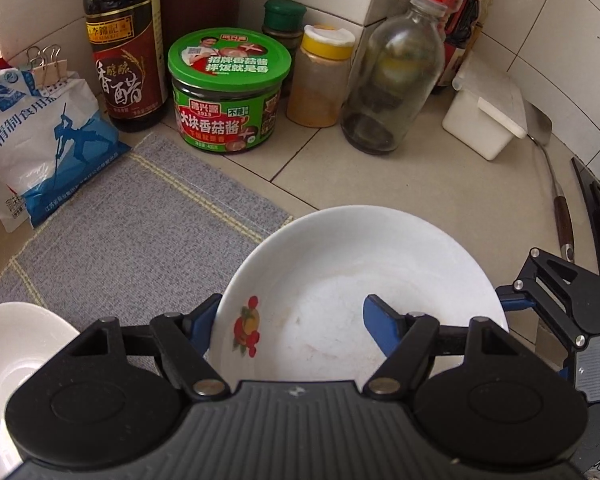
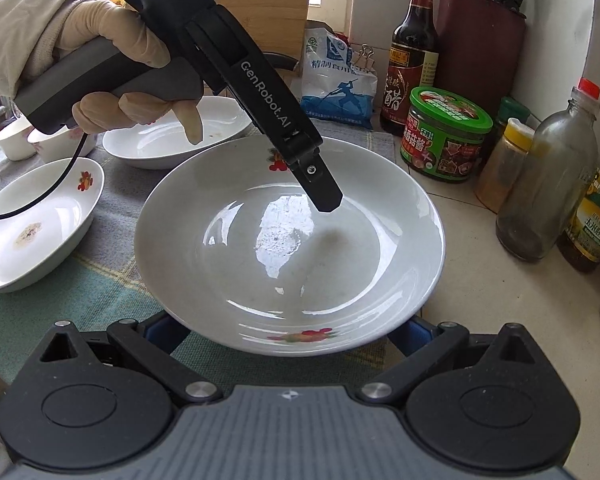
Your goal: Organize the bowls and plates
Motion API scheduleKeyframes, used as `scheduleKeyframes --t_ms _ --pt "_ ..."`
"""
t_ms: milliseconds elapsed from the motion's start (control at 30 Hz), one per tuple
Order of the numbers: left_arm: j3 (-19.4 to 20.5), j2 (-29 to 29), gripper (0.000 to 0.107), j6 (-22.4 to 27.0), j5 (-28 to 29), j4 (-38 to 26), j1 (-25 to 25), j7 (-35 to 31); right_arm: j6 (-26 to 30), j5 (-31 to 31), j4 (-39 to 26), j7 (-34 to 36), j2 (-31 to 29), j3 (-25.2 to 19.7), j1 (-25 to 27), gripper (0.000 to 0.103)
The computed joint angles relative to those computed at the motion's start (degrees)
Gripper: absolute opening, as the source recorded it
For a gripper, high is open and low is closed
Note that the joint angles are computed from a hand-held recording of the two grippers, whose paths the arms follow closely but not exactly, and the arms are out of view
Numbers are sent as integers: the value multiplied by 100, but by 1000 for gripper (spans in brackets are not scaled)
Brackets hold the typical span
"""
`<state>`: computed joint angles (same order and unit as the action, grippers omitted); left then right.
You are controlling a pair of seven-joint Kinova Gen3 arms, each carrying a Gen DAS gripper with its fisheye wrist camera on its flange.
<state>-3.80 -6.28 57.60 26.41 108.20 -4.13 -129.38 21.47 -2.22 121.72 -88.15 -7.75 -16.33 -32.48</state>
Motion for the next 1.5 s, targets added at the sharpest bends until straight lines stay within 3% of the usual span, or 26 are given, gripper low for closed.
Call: scheduleKeyframes --t_ms 100,600,867,1000,1267,1500 --pt "47 70 74 -112 -40 -20 17 68 -37 -316 -22 325 93 215 -79 103" --pt "127 289 74 -324 -62 -55 8 114 -94 -565 -53 592 245 247 30 103" --pt "160 346 74 -427 -51 -21 -2 109 -163 -118 -16 110 225 32 146 103" --pt "162 247 79 -495 -74 59 8 135 -130 178 -20 -211 200 -51 141 103" --pt "-30 -548 85 -520 -73 332 129 145 154 697 2 -1073 -175 -380 300 103" --pt "-351 -1773 88 -600 -228 836 295 466 191 1047 142 -1934 -739 -791 473 103"
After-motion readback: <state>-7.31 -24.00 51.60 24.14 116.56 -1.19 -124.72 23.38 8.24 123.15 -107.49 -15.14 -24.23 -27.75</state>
